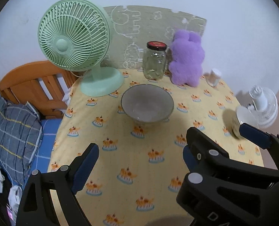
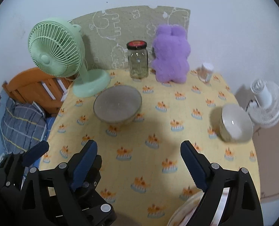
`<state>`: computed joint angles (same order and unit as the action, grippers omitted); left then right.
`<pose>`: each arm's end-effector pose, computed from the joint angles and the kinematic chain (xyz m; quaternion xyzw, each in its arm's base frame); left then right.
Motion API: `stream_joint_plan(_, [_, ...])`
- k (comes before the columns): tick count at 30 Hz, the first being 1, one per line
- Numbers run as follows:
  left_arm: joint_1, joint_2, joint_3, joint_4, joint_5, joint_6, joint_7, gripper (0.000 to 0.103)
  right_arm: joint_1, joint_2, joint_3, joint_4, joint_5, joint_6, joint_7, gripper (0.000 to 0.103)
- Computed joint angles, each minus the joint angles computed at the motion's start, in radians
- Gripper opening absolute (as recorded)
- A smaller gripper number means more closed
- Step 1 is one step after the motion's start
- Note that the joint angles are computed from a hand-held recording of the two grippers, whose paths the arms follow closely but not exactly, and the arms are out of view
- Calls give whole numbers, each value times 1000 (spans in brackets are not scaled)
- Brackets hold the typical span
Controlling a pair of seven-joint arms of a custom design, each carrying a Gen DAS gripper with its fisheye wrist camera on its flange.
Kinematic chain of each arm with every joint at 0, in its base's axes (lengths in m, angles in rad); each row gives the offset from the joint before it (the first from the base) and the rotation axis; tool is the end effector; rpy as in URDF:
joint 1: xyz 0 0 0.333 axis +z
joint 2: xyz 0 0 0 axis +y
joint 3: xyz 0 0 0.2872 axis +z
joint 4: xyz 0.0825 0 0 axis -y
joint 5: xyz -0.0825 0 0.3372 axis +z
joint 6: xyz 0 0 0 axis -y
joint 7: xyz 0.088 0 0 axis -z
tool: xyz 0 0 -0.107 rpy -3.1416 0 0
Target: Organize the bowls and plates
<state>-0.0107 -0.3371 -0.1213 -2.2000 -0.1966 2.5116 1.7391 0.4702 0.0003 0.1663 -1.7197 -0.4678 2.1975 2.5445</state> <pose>0.4602 -0.0663 0.5798 -0.6039 0.7287 -0.2635 0.1868 0.4567 0.3179 0.6008 -0.6182 0.7203 -0.2099 0.2342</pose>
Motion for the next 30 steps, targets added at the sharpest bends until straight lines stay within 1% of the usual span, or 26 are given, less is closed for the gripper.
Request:
stream_joint_plan(3, [26, 68, -35, 47, 64, 21, -90, 91, -15, 53, -16, 43, 15, 23, -58, 92])
stream_joint_plan(5, [36, 104, -47, 70, 114, 34, -149, 91, -23, 92, -28, 68, 26, 50, -97, 92])
stream_joint_plan(8, [27, 171, -41, 123, 141, 30, -186, 90, -34, 137, -44, 96, 55, 86, -130, 92])
stream_joint_plan(11, [15, 230, -30, 165, 152, 50, -200, 88, -37, 184, -59, 133, 60, 109, -144, 92])
stream_joint_plan(14, [5, 285, -24, 212, 184, 56, -227, 81, -46, 233, -72, 171, 78, 141, -165, 92])
stream_joint_plan(18, [-11, 366, -15, 282, 261, 66, -283, 71, -46, 308, -91, 247, 95, 133, -185, 92])
stream_joint_plan(20, [-20, 405, -7, 316, 271, 63, -302, 71, -50, 338, -99, 272, 109, 144, -188, 91])
stream_joint_plan(21, [-24, 422, -4, 330, 266, 61, -305, 68, -54, 352, -101, 282, 118, 156, -191, 91])
stream_joint_plan(22, [-29, 443, 0, 349, 264, 56, -311, 66, -56, 371, -104, 300, 125, 157, -199, 88])
stream_joint_plan(23, [-34, 462, 5, 365, 272, 53, -326, 65, -57, 389, -106, 319, 132, 153, -208, 81])
stream_joint_plan(24, [-39, 480, 10, 379, 279, 52, -335, 64, -57, 412, -108, 347, 139, 144, -219, 79])
stream_joint_plan(27, [-57, 526, 26, 420, 316, 48, -360, 55, -61, 461, -113, 395, 163, 143, -246, 77])
stream_joint_plan(30, [-66, 562, 38, 456, 334, 38, -371, 45, -61, 500, -119, 434, 184, 141, -258, 70])
